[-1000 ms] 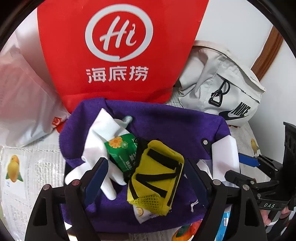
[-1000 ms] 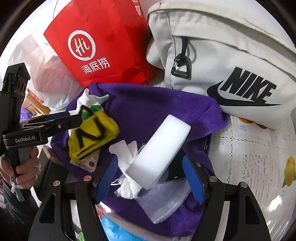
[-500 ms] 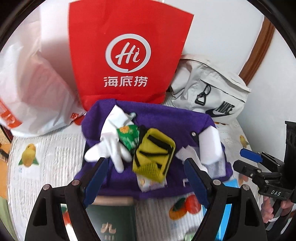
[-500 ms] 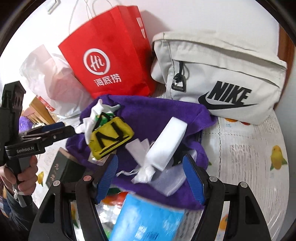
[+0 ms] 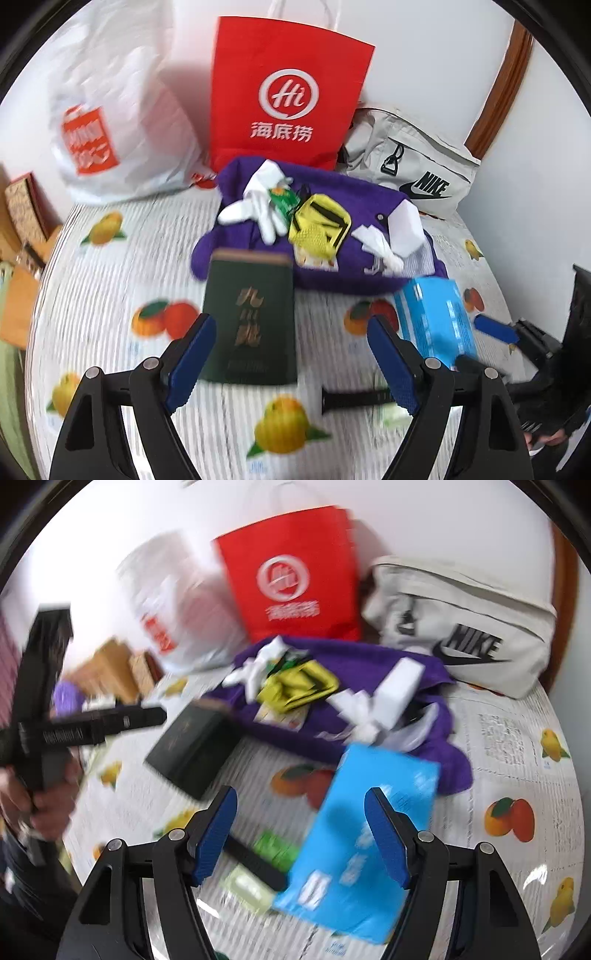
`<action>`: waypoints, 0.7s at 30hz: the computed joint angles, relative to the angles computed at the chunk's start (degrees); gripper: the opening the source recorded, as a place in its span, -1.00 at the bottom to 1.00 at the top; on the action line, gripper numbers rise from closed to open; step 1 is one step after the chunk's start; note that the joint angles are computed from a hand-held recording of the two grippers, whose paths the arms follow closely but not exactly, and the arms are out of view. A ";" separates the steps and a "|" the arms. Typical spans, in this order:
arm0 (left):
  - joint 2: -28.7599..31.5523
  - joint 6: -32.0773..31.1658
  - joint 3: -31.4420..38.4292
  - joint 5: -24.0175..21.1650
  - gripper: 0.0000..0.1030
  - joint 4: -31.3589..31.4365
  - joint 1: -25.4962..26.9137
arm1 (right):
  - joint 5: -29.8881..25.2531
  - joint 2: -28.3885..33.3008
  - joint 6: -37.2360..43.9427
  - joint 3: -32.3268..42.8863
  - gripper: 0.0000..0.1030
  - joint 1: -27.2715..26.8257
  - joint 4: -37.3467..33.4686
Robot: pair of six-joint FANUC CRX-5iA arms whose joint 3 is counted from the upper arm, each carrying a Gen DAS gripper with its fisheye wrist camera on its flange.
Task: Organize soft objects
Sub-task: 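Grasp the black strap beside the blue tissue pack with the right tool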
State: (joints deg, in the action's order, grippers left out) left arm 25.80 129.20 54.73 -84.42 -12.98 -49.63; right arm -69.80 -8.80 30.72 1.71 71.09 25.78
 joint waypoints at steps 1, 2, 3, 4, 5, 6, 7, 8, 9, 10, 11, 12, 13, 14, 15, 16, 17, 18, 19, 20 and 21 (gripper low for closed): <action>-1.71 1.01 -2.60 0.95 0.61 -0.32 -0.36 | -0.43 0.55 1.12 0.22 0.35 1.01 0.12; -2.90 1.79 -4.39 1.48 0.61 -0.57 -0.60 | -0.94 1.21 2.23 0.54 0.30 2.04 0.23; -4.18 2.67 -6.32 1.98 0.61 -0.79 -0.80 | -1.44 2.00 3.73 1.04 0.26 2.91 0.04; -5.58 3.74 -8.47 2.58 0.61 -1.06 -1.01 | -1.59 2.63 5.33 1.40 0.24 3.51 -0.26; -7.01 4.90 -10.75 3.33 0.61 -1.22 -1.11 | -1.47 3.35 7.16 1.62 0.20 4.07 -0.48; -8.27 5.89 -12.82 4.08 0.61 -1.20 -1.12 | -1.60 4.18 8.67 1.79 0.16 4.41 -0.66; -9.89 7.05 -15.53 5.15 0.61 -0.83 -0.91 | -2.37 5.20 9.96 2.45 0.14 4.54 -1.18; -11.03 7.70 -17.46 5.90 0.61 -0.45 -0.75 | -3.27 6.33 11.39 3.29 0.09 4.38 -2.13; -12.02 8.12 -19.13 6.52 0.61 -0.01 -0.49 | -4.08 7.41 12.40 3.98 0.01 4.15 -3.06; -12.98 8.56 -20.73 7.06 0.61 0.30 -0.27 | -5.17 8.52 13.04 4.78 -0.01 3.85 -3.95; -13.96 9.07 -22.26 7.58 0.61 0.40 -0.07 | -6.19 9.34 13.59 5.48 -0.01 3.56 -4.71; -14.85 9.49 -23.65 8.17 0.61 0.53 0.13 | -7.15 10.16 14.46 6.15 -0.01 3.23 -5.36; -15.45 9.71 -24.62 8.65 0.61 0.72 0.26 | -7.73 10.67 15.07 6.36 -0.01 3.27 -5.35; -16.17 9.81 -25.82 9.33 0.61 1.02 0.50 | -8.65 11.38 15.79 6.73 -0.01 3.46 -4.91; -16.75 9.98 -26.77 9.85 0.61 1.16 0.69 | -9.49 12.08 16.54 6.98 -0.01 3.78 -4.22; -17.19 10.11 -27.47 10.28 0.61 1.27 0.81 | -10.20 12.77 17.24 7.41 -0.01 3.94 -3.83; -17.69 10.08 -28.41 11.00 0.61 1.60 1.02 | -10.96 13.51 17.80 7.96 -0.01 3.96 -3.72; -18.04 10.02 -29.12 11.59 0.61 2.00 1.22 | -11.67 14.11 18.20 8.37 -0.11 4.07 -3.51; -18.31 9.93 -29.75 12.09 0.61 2.41 1.41 | -12.24 14.71 18.65 8.56 -0.18 4.29 -2.66; -18.57 9.82 -30.42 12.60 0.61 2.83 1.59 | -12.53 15.06 19.28 8.50 -0.28 4.63 -1.54; -18.75 9.66 -30.90 12.96 0.61 3.17 1.74 | -12.66 15.16 19.44 8.69 -0.42 4.75 -1.38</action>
State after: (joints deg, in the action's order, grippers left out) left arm 7.05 138.85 23.83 -71.46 -9.81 -47.89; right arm -82.46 6.36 50.16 10.39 75.84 24.39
